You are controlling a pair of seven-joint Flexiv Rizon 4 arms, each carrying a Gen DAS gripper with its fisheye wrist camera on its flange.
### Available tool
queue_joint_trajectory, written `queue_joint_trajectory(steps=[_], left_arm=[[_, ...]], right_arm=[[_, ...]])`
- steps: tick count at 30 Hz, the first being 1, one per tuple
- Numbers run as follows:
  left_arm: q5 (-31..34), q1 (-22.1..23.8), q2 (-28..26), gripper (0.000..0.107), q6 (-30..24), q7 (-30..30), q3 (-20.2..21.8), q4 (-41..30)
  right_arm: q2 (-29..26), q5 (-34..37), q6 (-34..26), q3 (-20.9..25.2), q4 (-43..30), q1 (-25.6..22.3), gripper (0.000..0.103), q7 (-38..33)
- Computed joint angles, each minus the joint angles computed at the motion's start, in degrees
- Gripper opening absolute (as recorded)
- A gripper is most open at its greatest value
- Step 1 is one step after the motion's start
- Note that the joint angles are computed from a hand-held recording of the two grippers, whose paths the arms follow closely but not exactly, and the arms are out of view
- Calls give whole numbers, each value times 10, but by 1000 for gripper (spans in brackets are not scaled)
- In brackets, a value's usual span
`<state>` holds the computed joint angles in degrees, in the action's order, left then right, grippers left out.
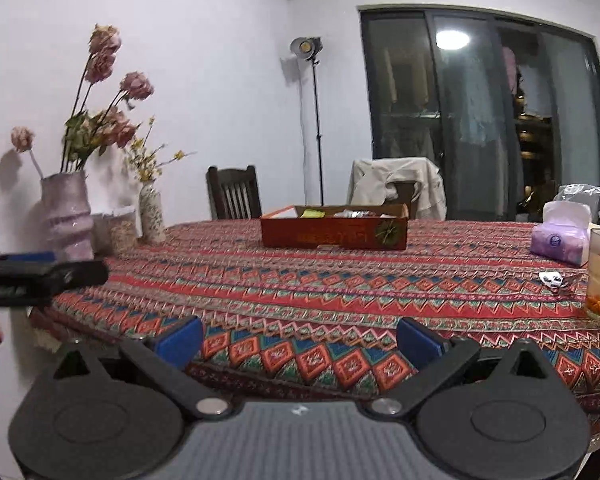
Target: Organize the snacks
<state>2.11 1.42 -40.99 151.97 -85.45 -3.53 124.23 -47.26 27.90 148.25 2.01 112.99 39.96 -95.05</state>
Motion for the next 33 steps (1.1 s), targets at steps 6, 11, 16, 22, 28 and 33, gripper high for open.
queue_joint_trajectory(steps=[6, 11, 16, 22, 28, 33], left_arm=[[-5, 1, 4, 103, 1, -9, 1, 3], [7, 7, 7, 103, 3, -15, -1, 5], [14, 11, 8, 103, 2, -20, -2, 5], [16, 11, 9, 103, 2, -21, 0, 5], [21, 13, 9, 103, 3, -22, -1, 5], [23, 13, 9, 103, 2, -20, 0, 4]], right_arm=[[0, 1, 15, 3, -3, -4, 103, 8], [3, 8, 17, 2, -4, -6, 103, 6], [5, 13, 24, 4, -2, -9, 103, 7], [7, 11, 26, 5, -1, -8, 103, 4], [5, 17, 29, 4, -4, -3, 103, -8], [4, 17, 28, 6, -4, -3, 103, -11]])
